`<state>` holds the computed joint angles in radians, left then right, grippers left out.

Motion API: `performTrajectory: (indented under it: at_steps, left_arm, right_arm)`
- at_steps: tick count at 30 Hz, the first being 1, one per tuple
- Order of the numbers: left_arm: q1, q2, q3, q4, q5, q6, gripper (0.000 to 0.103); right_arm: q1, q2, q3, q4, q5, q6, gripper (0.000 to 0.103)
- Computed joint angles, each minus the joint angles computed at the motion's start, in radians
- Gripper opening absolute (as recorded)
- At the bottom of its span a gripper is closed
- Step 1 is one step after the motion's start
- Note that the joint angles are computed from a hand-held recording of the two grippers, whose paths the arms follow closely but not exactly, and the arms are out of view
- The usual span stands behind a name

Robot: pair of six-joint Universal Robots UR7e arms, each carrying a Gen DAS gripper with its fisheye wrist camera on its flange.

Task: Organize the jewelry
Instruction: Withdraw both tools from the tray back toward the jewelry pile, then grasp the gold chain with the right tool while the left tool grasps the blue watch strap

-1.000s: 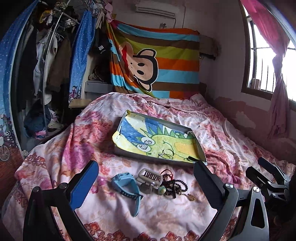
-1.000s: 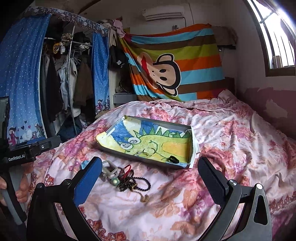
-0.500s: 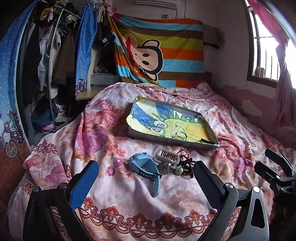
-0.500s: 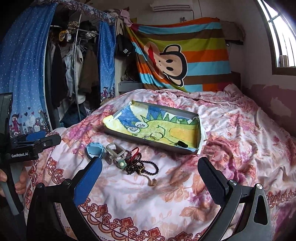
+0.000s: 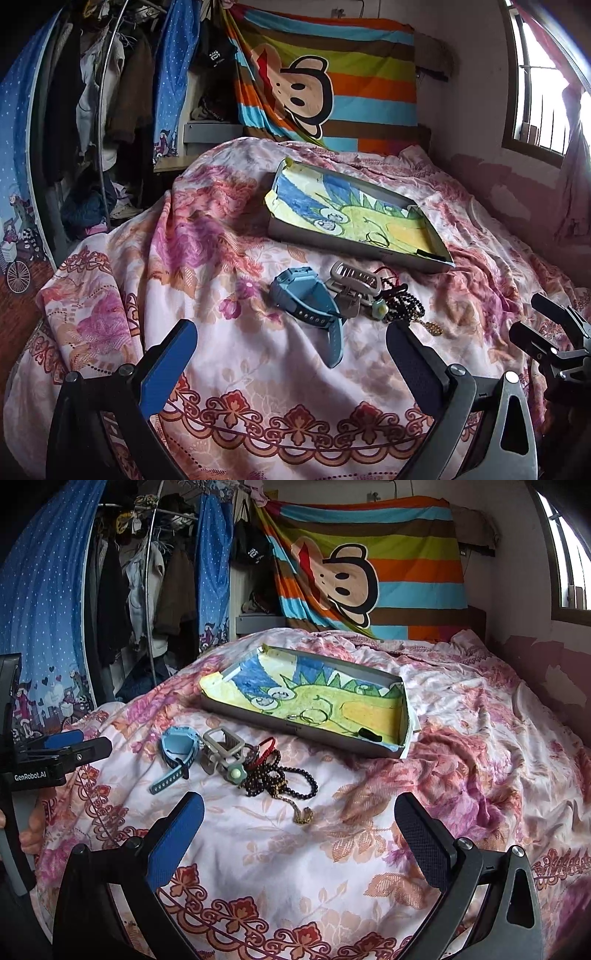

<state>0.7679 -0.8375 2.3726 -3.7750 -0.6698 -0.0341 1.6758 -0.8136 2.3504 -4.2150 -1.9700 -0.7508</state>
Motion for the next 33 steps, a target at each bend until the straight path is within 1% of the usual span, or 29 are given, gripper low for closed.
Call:
performTrajectory:
  at_steps: [4, 10, 13, 15, 17, 19, 23, 24, 28, 29, 30, 31, 33]
  left_arm:
    - [0.008, -0.005, -0.001, 0.034, -0.003, -0.016, 0.103]
    - [0.008, -0.004, -0.007, 0.065, -0.003, -0.005, 0.103]
    - [0.014, -0.014, -0.012, 0.110, -0.018, 0.000, 0.103]
    - [0.019, -0.024, -0.020, 0.162, -0.027, -0.006, 0.103]
    - [0.027, -0.035, -0.024, 0.201, -0.049, -0.013, 0.103]
    - [0.034, -0.040, -0.028, 0.213, -0.072, -0.011, 0.103]
    - [0.052, -0.036, -0.056, 0.246, -0.124, 0.016, 0.103]
    - [0.057, -0.034, -0.065, 0.255, -0.134, 0.025, 0.102]
    - [0.076, -0.018, -0.106, 0.302, -0.162, 0.056, 0.091]
    - [0.081, -0.014, -0.117, 0.318, -0.169, 0.057, 0.089]
    - [0.087, -0.012, -0.127, 0.335, -0.178, 0.057, 0.084]
    - [0.095, -0.010, -0.139, 0.359, -0.188, 0.054, 0.078]
    - [0.110, -0.007, -0.165, 0.412, -0.208, 0.042, 0.071]
  right_arm:
    - [-0.004, 0.012, -0.007, 0.011, -0.014, -0.001, 0.101]
    - [-0.012, 0.016, -0.013, 0.040, -0.018, -0.001, 0.101]
    - [-0.018, 0.007, -0.014, 0.062, -0.014, 0.008, 0.101]
    - [-0.025, -0.006, -0.011, 0.092, -0.007, 0.017, 0.101]
    - [-0.034, -0.025, -0.007, 0.129, 0.009, 0.036, 0.101]
    - [-0.045, -0.043, -0.006, 0.171, 0.017, 0.060, 0.101]
    - [-0.068, -0.074, -0.003, 0.247, 0.039, 0.103, 0.101]
    - [-0.074, -0.081, -0.005, 0.269, 0.046, 0.109, 0.101]
    - [-0.097, -0.102, -0.024, 0.367, 0.073, 0.115, 0.100]
    - [-0.103, -0.107, -0.034, 0.400, 0.080, 0.118, 0.097]
    - [-0.110, -0.113, -0.046, 0.436, 0.088, 0.123, 0.095]
    - [-0.116, -0.117, -0.058, 0.470, 0.094, 0.129, 0.090]
    - [-0.125, -0.120, -0.092, 0.534, 0.099, 0.134, 0.083]
